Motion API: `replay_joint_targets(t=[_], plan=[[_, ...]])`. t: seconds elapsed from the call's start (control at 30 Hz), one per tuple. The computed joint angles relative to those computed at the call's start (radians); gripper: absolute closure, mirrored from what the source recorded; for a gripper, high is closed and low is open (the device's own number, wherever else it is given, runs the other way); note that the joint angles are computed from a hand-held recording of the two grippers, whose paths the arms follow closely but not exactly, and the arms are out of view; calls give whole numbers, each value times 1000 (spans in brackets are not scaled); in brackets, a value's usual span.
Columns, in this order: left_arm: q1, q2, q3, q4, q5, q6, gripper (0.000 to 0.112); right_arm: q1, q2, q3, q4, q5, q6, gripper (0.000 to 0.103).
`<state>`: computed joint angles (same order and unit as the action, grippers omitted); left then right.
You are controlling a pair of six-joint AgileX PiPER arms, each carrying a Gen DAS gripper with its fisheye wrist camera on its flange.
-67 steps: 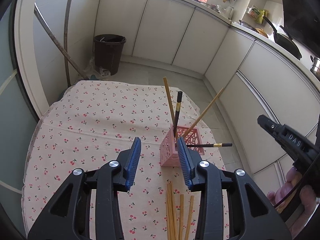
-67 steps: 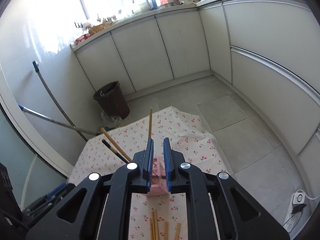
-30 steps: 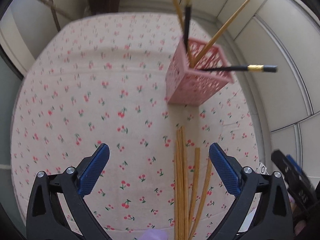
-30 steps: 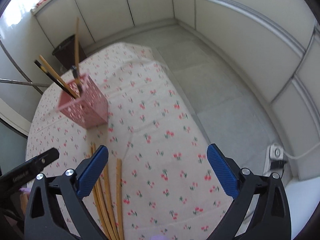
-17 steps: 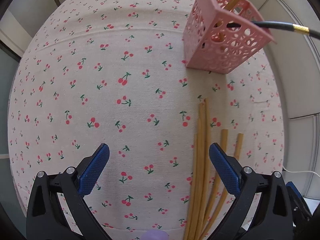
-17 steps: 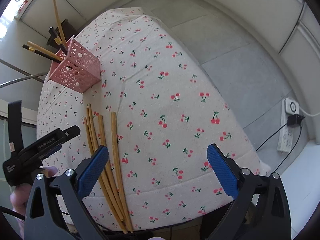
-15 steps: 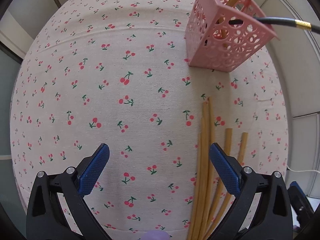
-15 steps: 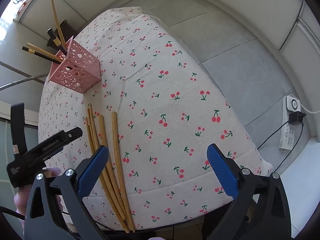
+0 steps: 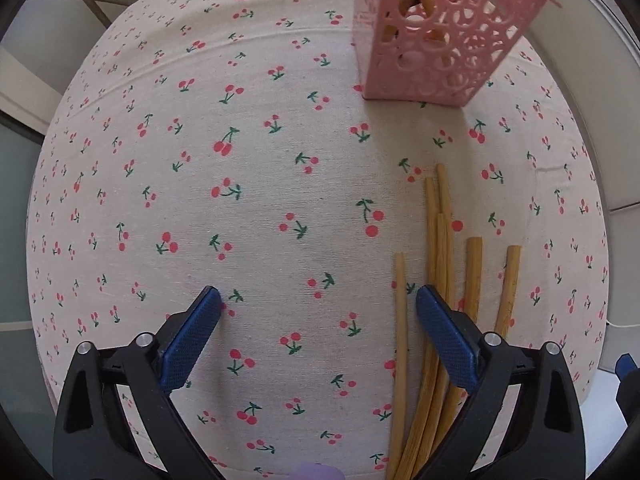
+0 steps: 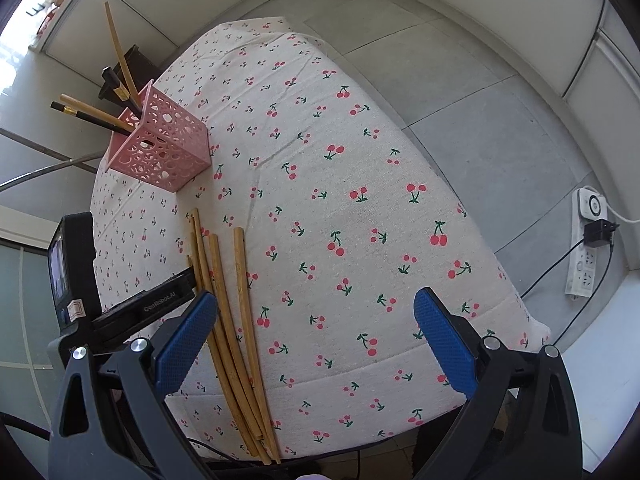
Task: Organize utensils
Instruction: 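Move the left tool back to the pile and grasp a wooden chopstick, then lift the wooden chopstick with the left tool while the right tool grasps another wooden chopstick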
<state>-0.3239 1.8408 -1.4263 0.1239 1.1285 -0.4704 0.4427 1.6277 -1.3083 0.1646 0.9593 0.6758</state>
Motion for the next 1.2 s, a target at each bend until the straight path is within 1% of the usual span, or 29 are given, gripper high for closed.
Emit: replay_joint_targets(t=[0.07, 0.1, 0.17, 0.2, 0.27, 0.3, 0.37, 0.4, 0.43, 0.57, 0.73, 0.9, 1.03, 1.1, 1.13, 1.2], plan=[[-8, -5, -4, -26, -8, 17, 40, -1, 2, -2, 0, 2, 1, 7], [-15, -5, -12, -33, -4, 25, 44, -3, 4, -3, 0, 2, -1, 7], [-25, -5, -24, -38, 5, 33, 57, -2, 7, -5, -3, 3, 1, 7], [-30, -7, -25, -38, 7, 33, 60, 0, 10, -7, -6, 3, 3, 7], [-43, -18, -13, -50, 0, 38, 74, -3, 16, -5, -1, 3, 3, 7], [-53, -27, -8, -47, 2, 33, 79, -6, 18, -4, 4, 2, -1, 7], [-70, -36, -6, -47, 4, 39, 96, -8, 24, -3, 11, 0, -3, 7], [-77, -42, 4, -48, -2, 42, 100, -8, 27, -4, 11, -1, -3, 7], [-91, -41, -12, -41, 11, 38, 105, -8, 30, -4, 9, -1, -2, 7], [-79, -79, 35, -50, -15, 70, 108, -5, 48, -8, 8, -7, 11, 7], [-56, -126, 74, -8, -21, 55, 108, 24, 103, -61, 7, -9, 22, 7], [-16, -187, 75, -11, -14, 62, 108, 63, 207, -159, -19, -3, 49, 7], [10, -212, 64, -17, -5, 83, 108, 88, 281, -222, -64, 4, 118, 7], [28, -230, 65, -12, 3, 102, 108, 96, 306, -244, -68, 8, 131, 9], [39, -235, 65, -14, 3, 113, 108, 106, 320, -259, -82, 14, 143, 12], [73, -244, 64, -27, 4, 150, 108, 148, 352, -317, -180, 55, 196, 26]])
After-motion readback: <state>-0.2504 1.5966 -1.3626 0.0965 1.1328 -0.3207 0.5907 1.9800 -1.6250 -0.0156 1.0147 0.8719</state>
